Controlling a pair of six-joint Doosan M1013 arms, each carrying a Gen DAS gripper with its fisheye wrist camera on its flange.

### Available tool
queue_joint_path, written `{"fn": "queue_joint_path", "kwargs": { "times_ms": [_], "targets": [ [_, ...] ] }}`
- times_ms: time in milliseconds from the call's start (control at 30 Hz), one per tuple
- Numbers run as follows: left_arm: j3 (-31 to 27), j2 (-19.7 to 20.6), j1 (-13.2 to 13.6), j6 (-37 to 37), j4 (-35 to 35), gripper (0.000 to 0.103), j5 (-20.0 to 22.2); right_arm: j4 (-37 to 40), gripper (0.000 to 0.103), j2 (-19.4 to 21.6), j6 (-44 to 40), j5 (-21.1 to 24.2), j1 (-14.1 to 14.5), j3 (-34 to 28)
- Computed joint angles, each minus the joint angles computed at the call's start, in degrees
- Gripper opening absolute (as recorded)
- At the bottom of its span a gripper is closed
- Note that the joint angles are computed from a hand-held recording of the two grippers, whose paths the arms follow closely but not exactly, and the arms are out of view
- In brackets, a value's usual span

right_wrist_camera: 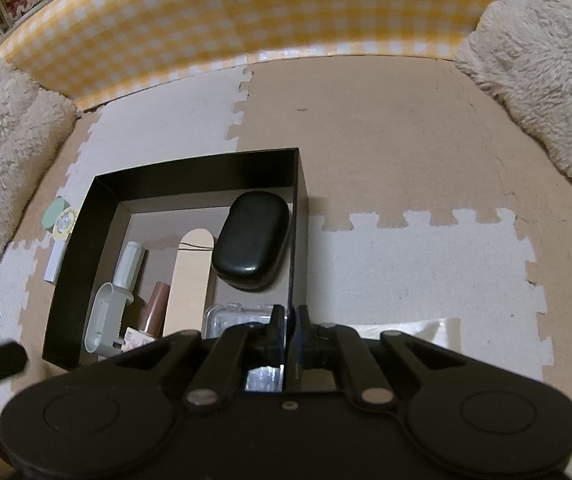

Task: Organize rigid objects
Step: 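Move the left gripper back and close it on the white charger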

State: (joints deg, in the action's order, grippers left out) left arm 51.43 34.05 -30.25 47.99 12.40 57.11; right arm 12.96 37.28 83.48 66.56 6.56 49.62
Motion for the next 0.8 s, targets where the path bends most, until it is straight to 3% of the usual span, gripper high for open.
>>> {"fn": "queue_joint_path", "kwargs": {
  "times_ms": [300, 400, 533, 800],
  "targets": [
    [2.11, -1.49, 1.23, -9.69, 8.74, 0.103, -1.65, 0.54, 0.007, 0.08, 1.40, -0.06, -0.25, 0.01],
    [2.48, -1.66, 1.61, -11.67, 10.14, 0.103, -1.23, -0.81, 0.015, 0.57, 1.23, 1.43, 0.09, -0.70],
    [2.90, -1.78, 2.12, -12.54, 9.55, 0.103, -1.18, -1.10, 0.007, 1.30, 0.29, 3.89, 0.27, -1.63],
    [2.44, -0.89, 2.75, -14.02, 11.33, 0.103, 1.95, -2.38, 0.008, 1.66, -0.10, 5.01, 0.62, -2.04]
  ]
}}
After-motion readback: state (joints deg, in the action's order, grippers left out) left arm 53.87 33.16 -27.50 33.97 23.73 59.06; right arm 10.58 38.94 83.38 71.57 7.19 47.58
